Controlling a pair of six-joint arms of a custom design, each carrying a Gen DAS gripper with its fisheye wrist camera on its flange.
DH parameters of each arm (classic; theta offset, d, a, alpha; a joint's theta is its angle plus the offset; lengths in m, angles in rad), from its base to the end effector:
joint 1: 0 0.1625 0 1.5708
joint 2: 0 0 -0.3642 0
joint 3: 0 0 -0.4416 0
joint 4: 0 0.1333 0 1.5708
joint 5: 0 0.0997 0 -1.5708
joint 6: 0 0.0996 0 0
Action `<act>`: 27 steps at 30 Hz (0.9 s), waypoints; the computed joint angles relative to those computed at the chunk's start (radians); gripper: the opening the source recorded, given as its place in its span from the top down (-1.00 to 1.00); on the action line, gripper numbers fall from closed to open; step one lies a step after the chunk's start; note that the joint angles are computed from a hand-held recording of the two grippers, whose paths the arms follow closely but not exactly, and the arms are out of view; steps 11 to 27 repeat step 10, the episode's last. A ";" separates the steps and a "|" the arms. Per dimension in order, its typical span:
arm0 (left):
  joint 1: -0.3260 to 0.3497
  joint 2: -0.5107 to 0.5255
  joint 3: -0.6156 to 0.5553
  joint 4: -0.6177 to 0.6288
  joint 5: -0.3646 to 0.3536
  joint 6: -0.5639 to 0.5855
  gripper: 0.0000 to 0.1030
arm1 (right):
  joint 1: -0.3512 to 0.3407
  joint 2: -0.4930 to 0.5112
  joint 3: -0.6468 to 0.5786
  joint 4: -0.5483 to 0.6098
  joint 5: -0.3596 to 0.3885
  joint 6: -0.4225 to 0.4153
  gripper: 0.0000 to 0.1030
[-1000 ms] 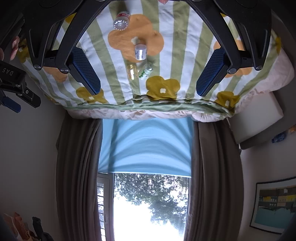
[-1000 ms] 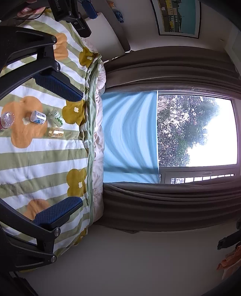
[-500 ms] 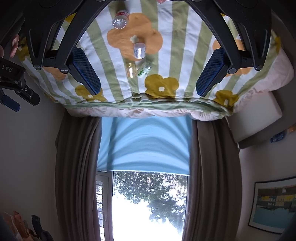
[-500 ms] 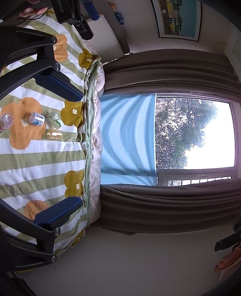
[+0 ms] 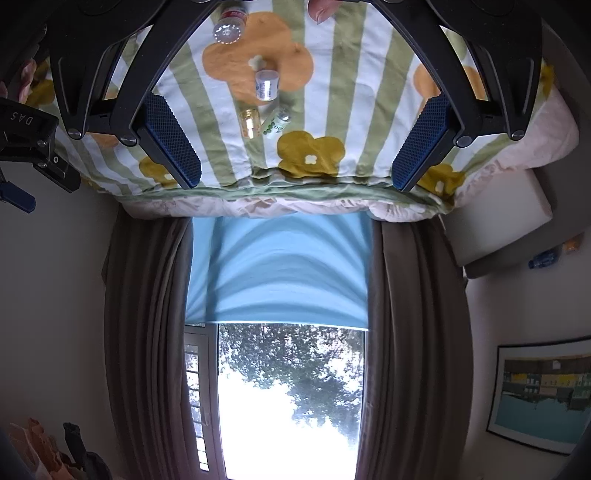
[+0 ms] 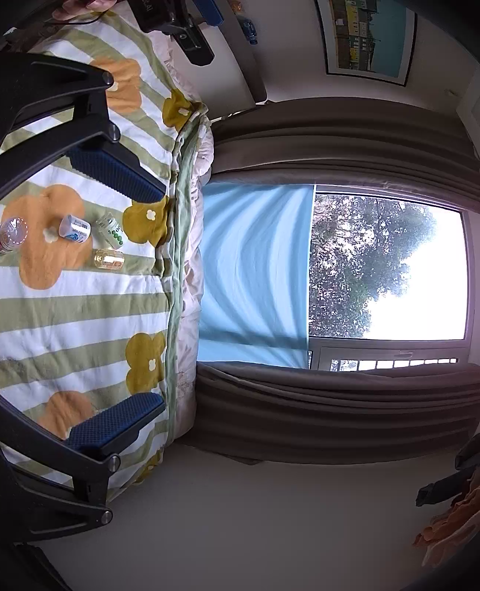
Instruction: Flip cup upside down
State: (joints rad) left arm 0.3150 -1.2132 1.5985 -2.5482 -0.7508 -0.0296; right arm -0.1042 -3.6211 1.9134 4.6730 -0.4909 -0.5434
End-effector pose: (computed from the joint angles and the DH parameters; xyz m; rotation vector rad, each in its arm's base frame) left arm -0.5611 -0.3996 0.3370 1.1803 2.2600 -1.2755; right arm 0.3297 -0.2568 0.5383 0.0929 -1.6782 1.4603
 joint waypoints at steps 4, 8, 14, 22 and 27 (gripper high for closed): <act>0.006 0.005 -0.007 0.003 -0.008 -0.020 -1.00 | 0.004 0.000 0.007 -0.020 0.007 0.015 -0.99; 0.001 0.010 0.007 -0.053 0.017 0.031 -1.00 | 0.007 0.001 0.010 -0.012 0.021 0.021 -0.99; -0.002 0.014 0.011 -0.071 0.030 0.046 -1.00 | 0.009 -0.001 0.015 -0.021 0.023 0.031 -0.99; -0.002 0.014 0.011 -0.071 0.030 0.046 -1.00 | 0.009 -0.001 0.015 -0.021 0.023 0.031 -0.99; -0.002 0.014 0.011 -0.071 0.030 0.046 -1.00 | 0.009 -0.001 0.015 -0.021 0.023 0.031 -0.99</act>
